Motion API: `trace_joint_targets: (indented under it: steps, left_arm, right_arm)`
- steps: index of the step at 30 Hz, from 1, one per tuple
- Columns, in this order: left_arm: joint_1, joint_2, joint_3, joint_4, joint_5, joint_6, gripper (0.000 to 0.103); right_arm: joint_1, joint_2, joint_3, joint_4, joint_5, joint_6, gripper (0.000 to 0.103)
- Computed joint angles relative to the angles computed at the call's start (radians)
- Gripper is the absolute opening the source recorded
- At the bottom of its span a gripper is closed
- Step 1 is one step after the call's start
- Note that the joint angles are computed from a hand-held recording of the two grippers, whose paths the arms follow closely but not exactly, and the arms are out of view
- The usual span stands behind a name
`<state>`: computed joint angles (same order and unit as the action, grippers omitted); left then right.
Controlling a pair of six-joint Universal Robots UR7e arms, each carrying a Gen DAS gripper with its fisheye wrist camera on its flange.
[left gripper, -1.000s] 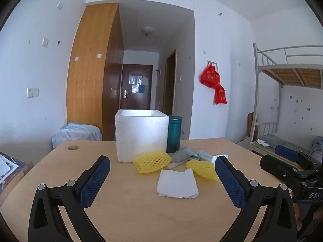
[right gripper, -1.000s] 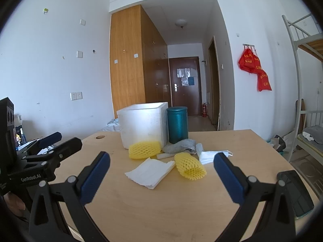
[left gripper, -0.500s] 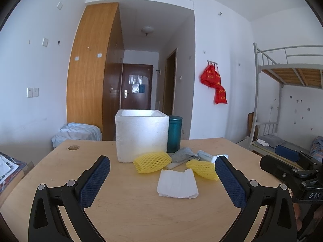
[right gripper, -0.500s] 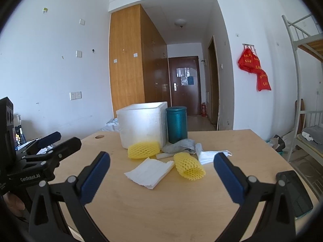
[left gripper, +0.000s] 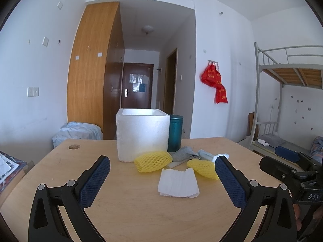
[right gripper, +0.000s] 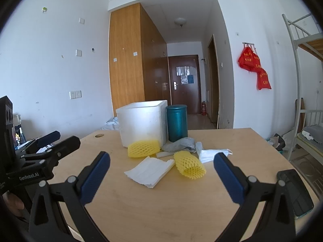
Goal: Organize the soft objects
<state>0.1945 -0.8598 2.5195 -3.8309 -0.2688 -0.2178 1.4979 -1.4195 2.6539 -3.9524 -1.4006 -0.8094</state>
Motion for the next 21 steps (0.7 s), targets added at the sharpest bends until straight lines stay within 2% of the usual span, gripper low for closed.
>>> trace_joint_targets:
  steps: [8, 12, 21]
  left_arm:
    - [0.001, -0.004, 0.003, 0.009, -0.004, -0.010, 0.103]
    - [0.006, -0.016, -0.001, 0.059, -0.012, -0.035, 0.103]
    - [0.049, -0.037, -0.038, 0.114, -0.051, -0.021, 0.103]
  right_arm:
    - [0.001, 0.003, -0.005, 0.007, -0.008, 0.004, 0.103]
    - [0.010, 0.004, -0.012, 0.017, -0.020, 0.004, 0.103]
    - [0.029, 0.011, -0.050, 0.055, -0.055, 0.003, 0.103]
